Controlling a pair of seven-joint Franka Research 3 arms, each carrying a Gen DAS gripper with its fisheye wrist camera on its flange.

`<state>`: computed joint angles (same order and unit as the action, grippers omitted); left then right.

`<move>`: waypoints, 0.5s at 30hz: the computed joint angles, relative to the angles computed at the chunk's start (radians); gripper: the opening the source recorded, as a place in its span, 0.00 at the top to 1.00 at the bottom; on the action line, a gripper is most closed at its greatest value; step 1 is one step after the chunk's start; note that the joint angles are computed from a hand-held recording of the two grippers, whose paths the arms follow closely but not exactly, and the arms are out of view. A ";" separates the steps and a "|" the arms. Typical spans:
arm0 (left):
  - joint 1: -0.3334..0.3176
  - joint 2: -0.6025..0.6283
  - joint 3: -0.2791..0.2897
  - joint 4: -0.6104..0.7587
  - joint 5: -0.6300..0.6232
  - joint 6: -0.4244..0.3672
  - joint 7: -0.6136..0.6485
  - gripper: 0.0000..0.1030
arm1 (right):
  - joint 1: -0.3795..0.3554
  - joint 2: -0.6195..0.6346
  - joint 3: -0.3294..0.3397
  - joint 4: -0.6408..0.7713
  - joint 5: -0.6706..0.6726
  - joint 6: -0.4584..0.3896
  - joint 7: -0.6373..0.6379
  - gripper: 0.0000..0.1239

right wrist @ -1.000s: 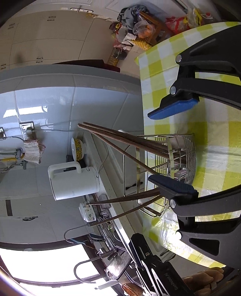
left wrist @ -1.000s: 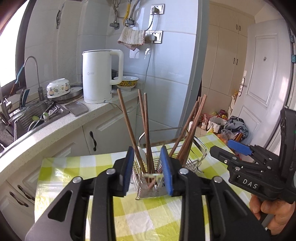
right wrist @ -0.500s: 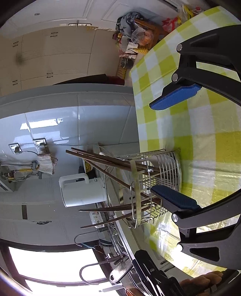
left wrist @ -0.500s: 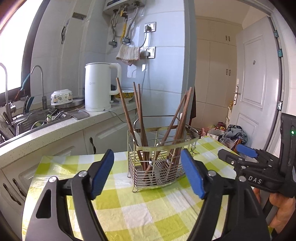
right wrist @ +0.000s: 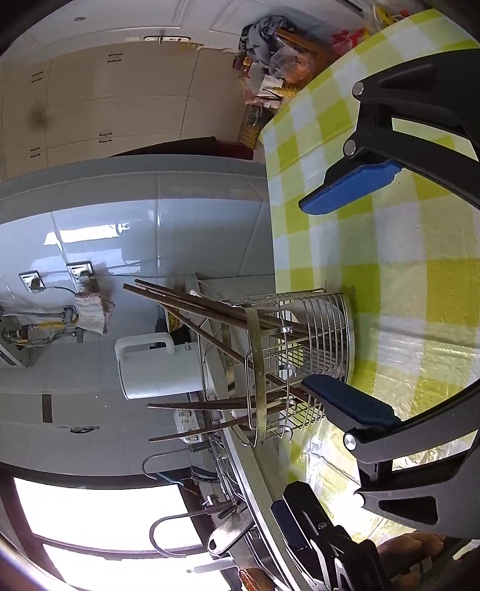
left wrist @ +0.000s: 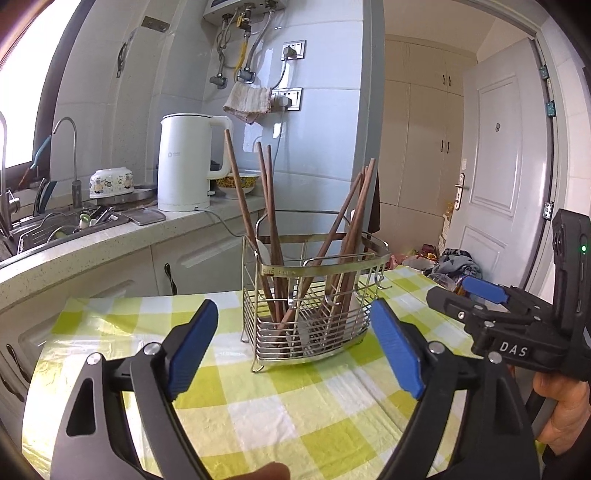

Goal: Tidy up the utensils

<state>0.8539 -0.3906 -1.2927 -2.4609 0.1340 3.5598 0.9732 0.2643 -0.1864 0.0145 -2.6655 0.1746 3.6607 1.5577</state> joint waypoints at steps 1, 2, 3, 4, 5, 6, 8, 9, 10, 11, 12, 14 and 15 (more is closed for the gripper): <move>0.001 -0.001 -0.001 0.000 -0.002 -0.002 -0.001 0.19 | 0.002 0.001 -0.004 0.003 -0.008 -0.002 0.004 0.33; 0.001 -0.004 -0.002 -0.002 -0.004 0.000 -0.003 0.18 | 0.001 0.002 -0.002 0.003 -0.008 0.000 0.002 0.33; 0.001 -0.003 -0.002 -0.002 -0.004 0.003 -0.005 0.17 | -0.001 0.003 0.004 0.005 0.002 -0.002 -0.005 0.33; 0.002 -0.001 -0.002 -0.003 -0.003 0.005 -0.005 0.16 | 0.000 0.004 0.004 0.007 0.000 -0.005 -0.005 0.33; 0.001 0.002 -0.001 -0.002 -0.003 0.005 -0.005 0.16 | 0.000 0.005 0.004 0.008 -0.001 -0.009 -0.006 0.33; 0.003 0.002 -0.003 -0.003 -0.004 0.005 -0.003 0.16 | -0.001 0.005 0.009 0.009 0.007 -0.010 -0.013 0.33; -0.002 0.001 0.002 -0.004 -0.006 0.006 -0.004 0.16 | 0.002 0.002 0.004 0.008 0.002 -0.013 -0.008 0.32; -0.002 0.003 0.002 -0.005 -0.008 0.007 -0.004 0.16 | 0.000 0.004 0.009 0.009 0.010 -0.013 -0.015 0.32; -0.003 0.004 0.004 -0.006 -0.009 0.010 -0.003 0.15 | -0.003 0.004 0.015 0.010 0.022 -0.014 -0.024 0.32; 0.000 0.007 0.001 -0.004 -0.011 0.010 0.000 0.15 | -0.002 0.004 0.014 0.011 0.023 -0.014 -0.026 0.32; -0.001 0.008 0.002 -0.004 -0.012 0.011 0.003 0.15 | -0.002 0.004 0.014 0.011 0.024 -0.014 -0.027 0.32; -0.004 0.010 0.004 -0.005 -0.015 0.013 0.009 0.15 | 0.000 0.005 0.013 0.011 0.027 -0.013 -0.028 0.32; -0.005 0.011 0.004 -0.006 -0.018 0.013 0.011 0.15 | 0.001 0.004 0.011 0.011 0.024 -0.013 -0.027 0.32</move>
